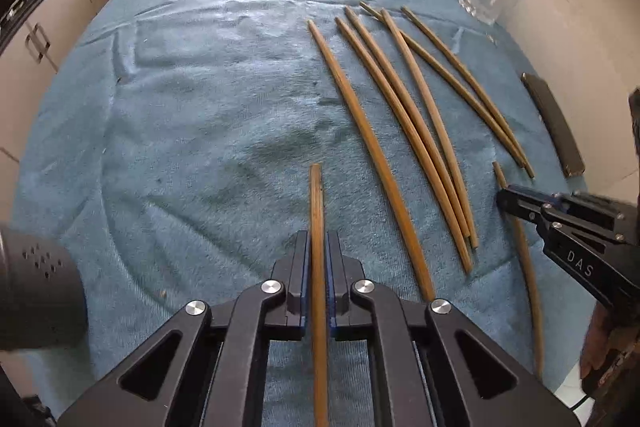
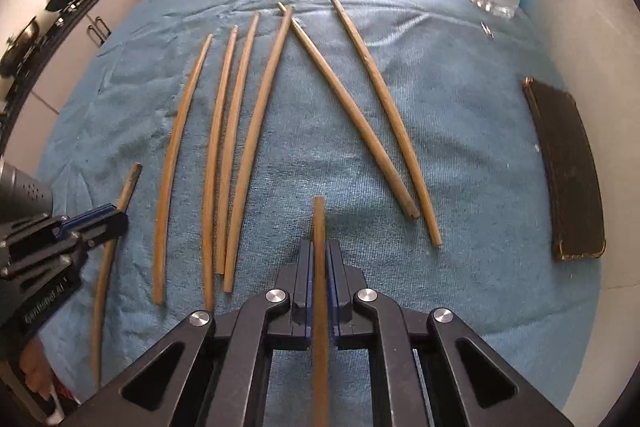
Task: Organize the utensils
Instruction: 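Lift both chopsticks upright and carry them over the black cup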
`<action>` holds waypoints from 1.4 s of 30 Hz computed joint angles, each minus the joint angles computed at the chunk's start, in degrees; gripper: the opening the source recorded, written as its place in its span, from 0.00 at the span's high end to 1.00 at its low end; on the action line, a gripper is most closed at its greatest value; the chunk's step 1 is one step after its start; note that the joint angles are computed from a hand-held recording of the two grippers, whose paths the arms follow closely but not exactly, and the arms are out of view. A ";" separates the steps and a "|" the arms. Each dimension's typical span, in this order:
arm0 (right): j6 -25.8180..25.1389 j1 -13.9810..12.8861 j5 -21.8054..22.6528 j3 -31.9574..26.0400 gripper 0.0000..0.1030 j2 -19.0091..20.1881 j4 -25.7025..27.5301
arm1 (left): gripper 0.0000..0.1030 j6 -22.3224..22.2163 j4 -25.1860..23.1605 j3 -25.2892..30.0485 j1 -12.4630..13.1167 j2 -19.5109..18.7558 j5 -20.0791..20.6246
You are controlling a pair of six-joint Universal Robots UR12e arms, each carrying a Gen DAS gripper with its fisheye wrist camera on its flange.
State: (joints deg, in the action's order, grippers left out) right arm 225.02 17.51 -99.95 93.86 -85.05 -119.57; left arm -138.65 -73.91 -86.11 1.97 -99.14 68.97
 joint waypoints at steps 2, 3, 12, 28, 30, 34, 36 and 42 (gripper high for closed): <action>1.54 0.12 -0.26 1.35 0.94 -0.96 -2.26 | 0.94 -0.12 0.91 -1.05 1.32 1.14 -1.95; 2.23 0.37 -0.80 2.28 0.94 -1.73 -4.09 | 0.94 -0.17 1.54 -1.54 1.61 1.71 -2.94; 1.69 6.09 -11.37 3.50 0.94 -4.71 -15.95 | 0.94 3.77 6.93 -7.25 7.64 9.37 -14.87; -6.45 12.20 -19.52 -3.35 0.94 -0.67 -28.92 | 0.94 0.16 13.99 -9.43 18.07 15.37 -35.13; -7.77 12.27 -19.52 -4.73 0.94 0.24 -30.13 | 0.94 -1.02 14.96 -8.53 18.79 14.92 -36.42; -10.98 12.43 -19.25 -8.55 0.94 2.65 -32.36 | 0.94 -6.32 20.18 -6.39 20.02 13.45 -37.36; -12.85 12.54 -18.88 -11.02 0.94 4.22 -33.69 | 0.94 -9.57 23.76 -5.37 20.56 12.59 -37.14; -17.18 12.53 -16.16 -18.07 0.94 8.67 -36.64 | 0.94 -18.87 34.09 -2.22 20.98 9.05 -34.12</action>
